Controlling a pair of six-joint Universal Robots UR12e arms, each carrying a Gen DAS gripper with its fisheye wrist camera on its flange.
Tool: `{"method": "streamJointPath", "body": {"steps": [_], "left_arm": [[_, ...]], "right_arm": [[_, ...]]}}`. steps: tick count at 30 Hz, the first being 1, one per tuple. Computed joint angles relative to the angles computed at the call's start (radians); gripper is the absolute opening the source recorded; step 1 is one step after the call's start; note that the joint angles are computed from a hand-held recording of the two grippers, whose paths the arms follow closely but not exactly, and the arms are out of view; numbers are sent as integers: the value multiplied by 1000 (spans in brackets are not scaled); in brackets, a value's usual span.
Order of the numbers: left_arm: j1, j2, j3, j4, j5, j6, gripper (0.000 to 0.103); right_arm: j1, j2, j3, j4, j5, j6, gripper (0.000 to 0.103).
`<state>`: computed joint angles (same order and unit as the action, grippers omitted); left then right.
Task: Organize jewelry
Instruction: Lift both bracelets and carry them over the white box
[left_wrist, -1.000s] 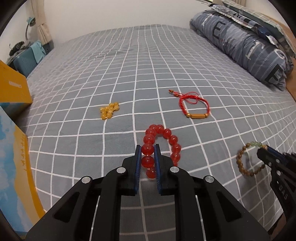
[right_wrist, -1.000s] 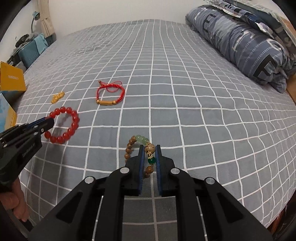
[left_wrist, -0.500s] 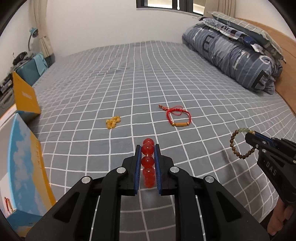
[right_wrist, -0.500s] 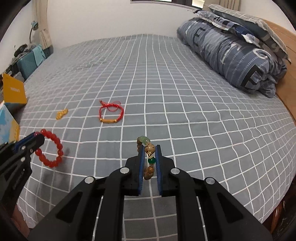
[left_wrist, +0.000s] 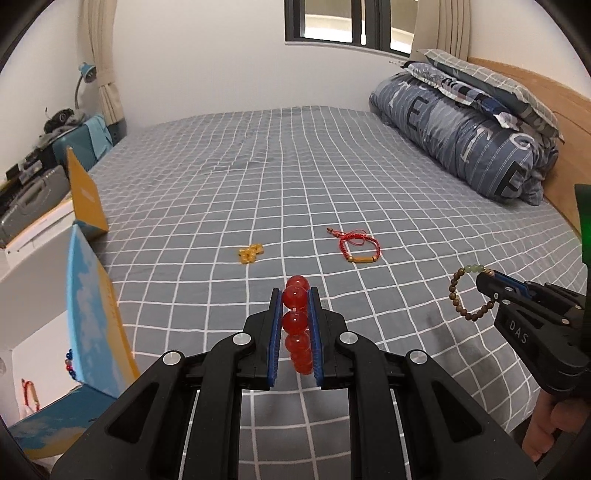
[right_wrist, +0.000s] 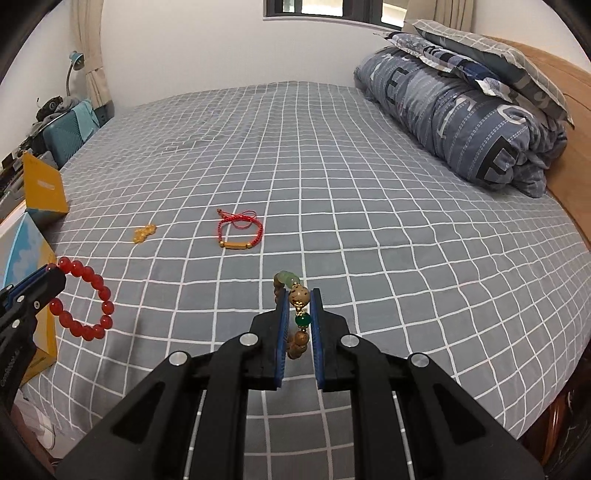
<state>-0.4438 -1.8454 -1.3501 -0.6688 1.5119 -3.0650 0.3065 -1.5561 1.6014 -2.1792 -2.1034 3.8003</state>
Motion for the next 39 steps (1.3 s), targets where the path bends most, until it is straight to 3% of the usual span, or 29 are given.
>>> {"method": "streamJointPath", "body": {"steps": [13,39], "left_arm": [[25,43,-20,5,48,-27,13],[212,143,-64,1,114,-134,13]], "right_arm": [[43,45,-84,-10,-6,-21,11],[163,295,-408,-58,70,-199,11]]}}
